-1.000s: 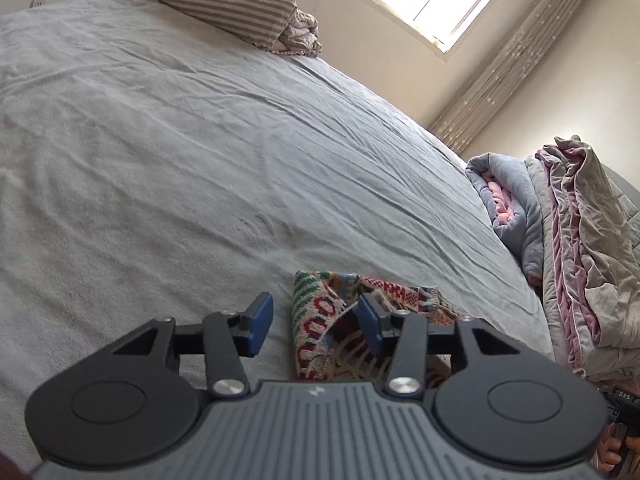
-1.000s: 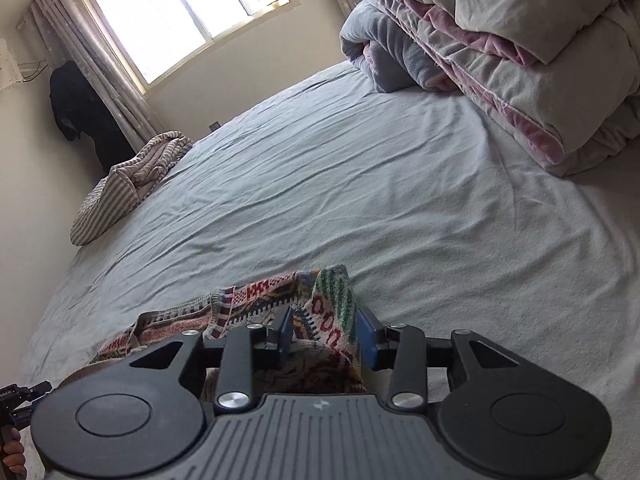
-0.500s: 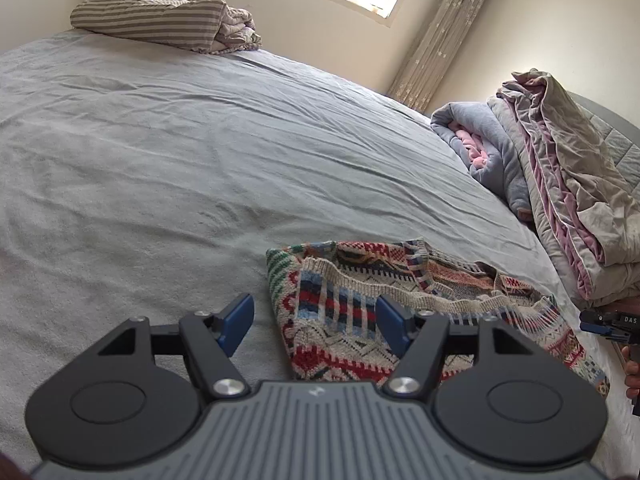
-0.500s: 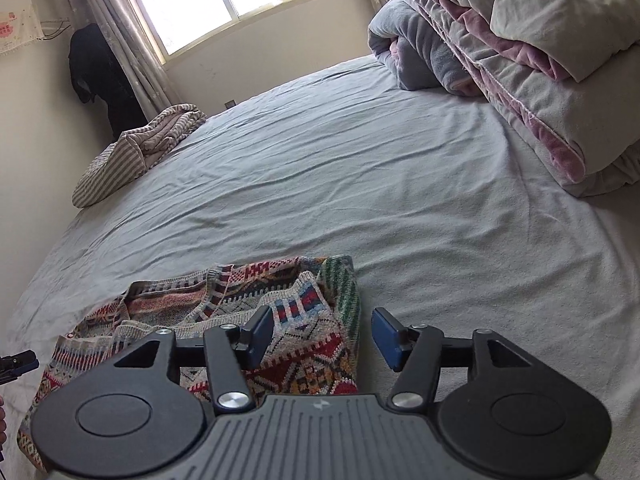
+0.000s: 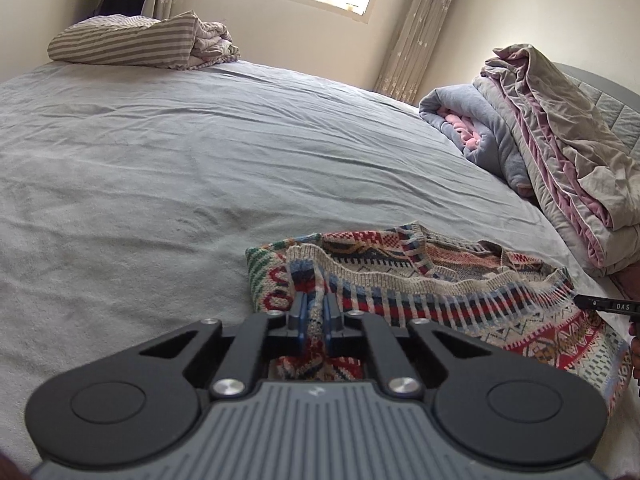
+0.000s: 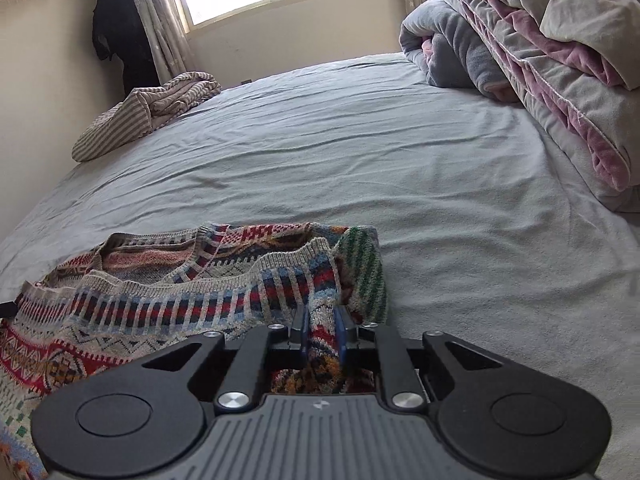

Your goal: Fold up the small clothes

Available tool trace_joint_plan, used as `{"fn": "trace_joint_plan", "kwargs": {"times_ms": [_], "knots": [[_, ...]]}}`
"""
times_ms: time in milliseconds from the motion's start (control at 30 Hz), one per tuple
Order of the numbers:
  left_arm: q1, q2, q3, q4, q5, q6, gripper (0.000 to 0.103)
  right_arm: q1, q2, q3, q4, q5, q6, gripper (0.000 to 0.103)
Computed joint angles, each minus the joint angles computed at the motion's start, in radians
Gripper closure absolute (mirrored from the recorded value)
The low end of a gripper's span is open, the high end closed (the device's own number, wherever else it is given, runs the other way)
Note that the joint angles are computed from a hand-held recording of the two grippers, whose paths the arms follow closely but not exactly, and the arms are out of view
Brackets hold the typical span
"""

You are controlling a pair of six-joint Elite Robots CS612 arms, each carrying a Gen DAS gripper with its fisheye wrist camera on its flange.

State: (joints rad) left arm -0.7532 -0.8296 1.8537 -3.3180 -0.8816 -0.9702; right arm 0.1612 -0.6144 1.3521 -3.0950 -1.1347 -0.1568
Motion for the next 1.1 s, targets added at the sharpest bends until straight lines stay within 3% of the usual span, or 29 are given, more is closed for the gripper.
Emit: {"fn": "trace_joint_plan", "kwargs": {"times_ms": [167,400,567,800,900,967,1100], "knots": [[-0.020,0.002,-0.011,-0.007,0.100,0.016,0.100,0.002,-0.003,0.039,-0.138,-0.024,-0.046,0.094],[-0.031,0.011,-0.043,-0.033,0.227,0.068,0.101,0.009,0.018,0.024,-0.326,-0.086,0.018,0.096],[-0.019,0.028,-0.080,-0.014,0.302,0.048,0.101,0.023,0.051,-0.028,-0.394,-0.157,0.068,0.096],[0.019,0.061,-0.155,0.185,0.299,-0.037,0.102,0.048,0.110,-0.126,-0.326,-0.244,0.074,0.096],[0.032,0.064,-0.174,0.370,0.311,-0.165,0.103,0.060,0.128,-0.157,-0.270,-0.292,0.061,0.096],[0.044,0.057,-0.170,0.446,0.271,-0.243,0.103,0.064,0.131,-0.171,-0.211,-0.312,0.049,0.096],[0.055,0.049,-0.128,0.377,0.192,-0.293,0.103,0.074,0.123,-0.182,-0.115,-0.342,-0.038,0.094]]}}
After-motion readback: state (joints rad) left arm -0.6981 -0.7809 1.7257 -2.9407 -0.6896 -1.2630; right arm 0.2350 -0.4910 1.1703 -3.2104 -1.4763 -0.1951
